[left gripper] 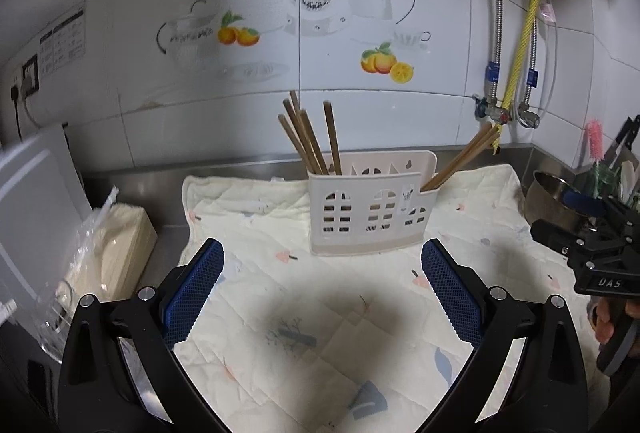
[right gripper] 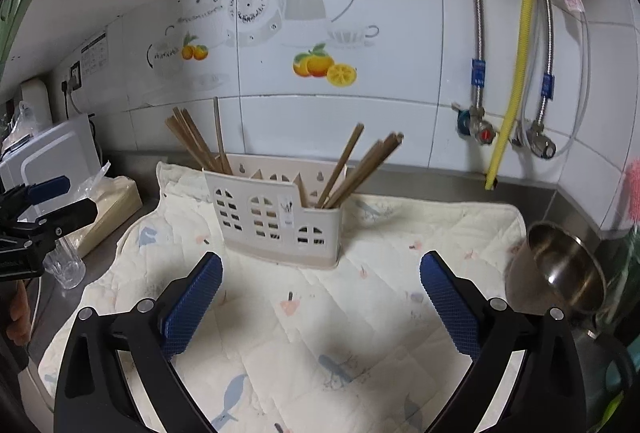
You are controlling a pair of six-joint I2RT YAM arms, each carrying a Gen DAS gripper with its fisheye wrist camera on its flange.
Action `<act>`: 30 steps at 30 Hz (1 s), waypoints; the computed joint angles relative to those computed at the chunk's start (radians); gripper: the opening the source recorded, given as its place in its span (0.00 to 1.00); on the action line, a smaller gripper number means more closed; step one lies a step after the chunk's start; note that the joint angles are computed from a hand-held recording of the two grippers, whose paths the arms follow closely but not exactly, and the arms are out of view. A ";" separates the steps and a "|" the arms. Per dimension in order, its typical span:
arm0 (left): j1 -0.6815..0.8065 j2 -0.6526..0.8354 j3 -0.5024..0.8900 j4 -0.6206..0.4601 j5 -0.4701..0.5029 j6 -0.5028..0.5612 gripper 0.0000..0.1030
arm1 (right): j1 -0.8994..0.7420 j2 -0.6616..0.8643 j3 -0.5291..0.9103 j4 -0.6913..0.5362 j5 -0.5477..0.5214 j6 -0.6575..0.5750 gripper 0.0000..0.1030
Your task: Organize utensils
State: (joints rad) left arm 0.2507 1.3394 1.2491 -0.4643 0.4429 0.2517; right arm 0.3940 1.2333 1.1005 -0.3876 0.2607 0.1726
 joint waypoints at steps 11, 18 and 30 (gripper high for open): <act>0.028 -0.033 -0.074 0.017 -0.013 0.004 0.95 | 0.022 -0.040 -0.068 0.005 0.030 0.049 0.93; 0.055 -0.060 -0.112 0.021 0.013 0.000 0.95 | 0.033 -0.058 -0.088 0.000 0.042 0.065 0.93; 0.074 -0.061 -0.135 0.015 0.019 0.001 0.95 | 0.053 -0.060 -0.098 -0.001 0.044 0.071 0.93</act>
